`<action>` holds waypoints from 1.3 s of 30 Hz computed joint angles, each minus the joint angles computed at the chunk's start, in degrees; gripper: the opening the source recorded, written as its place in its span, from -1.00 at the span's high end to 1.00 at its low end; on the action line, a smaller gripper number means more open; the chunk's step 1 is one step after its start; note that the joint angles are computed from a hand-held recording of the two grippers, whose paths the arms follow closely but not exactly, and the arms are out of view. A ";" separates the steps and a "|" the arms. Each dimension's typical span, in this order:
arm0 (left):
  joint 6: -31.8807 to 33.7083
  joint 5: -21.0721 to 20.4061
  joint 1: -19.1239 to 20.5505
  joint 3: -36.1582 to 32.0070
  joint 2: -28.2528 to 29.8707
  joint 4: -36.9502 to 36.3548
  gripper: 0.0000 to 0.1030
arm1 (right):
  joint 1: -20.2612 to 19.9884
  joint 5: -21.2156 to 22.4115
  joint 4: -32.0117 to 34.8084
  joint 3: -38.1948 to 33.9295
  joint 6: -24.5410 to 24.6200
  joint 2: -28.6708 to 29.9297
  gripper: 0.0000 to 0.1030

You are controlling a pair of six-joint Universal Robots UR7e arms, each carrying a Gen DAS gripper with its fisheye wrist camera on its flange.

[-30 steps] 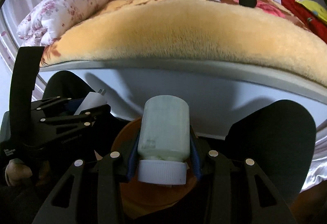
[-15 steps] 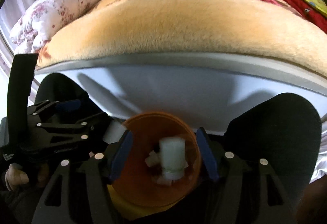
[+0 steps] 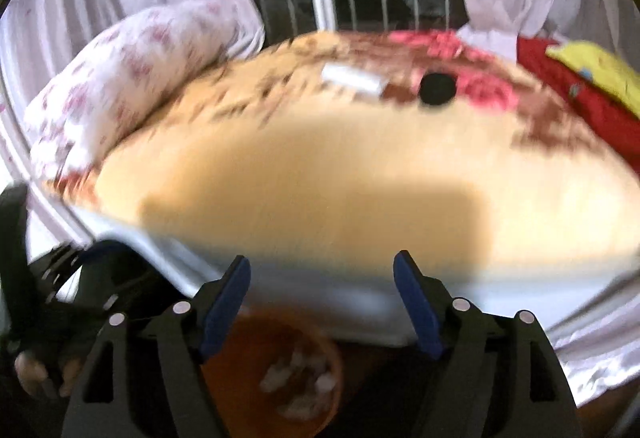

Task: Collect trash
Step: 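Lower both tools over the orange bin and release the charger and jar, then grasp the black foam piece with the right tool, then grasp the white foam tube with the left tool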

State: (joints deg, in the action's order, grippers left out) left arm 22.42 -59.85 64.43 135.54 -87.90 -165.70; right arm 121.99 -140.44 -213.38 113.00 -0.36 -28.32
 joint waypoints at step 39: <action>-37.60 0.85 -2.45 -49.18 43.11 13.27 -0.65 | -21.64 14.87 -11.40 -12.90 5.31 -2.77 0.07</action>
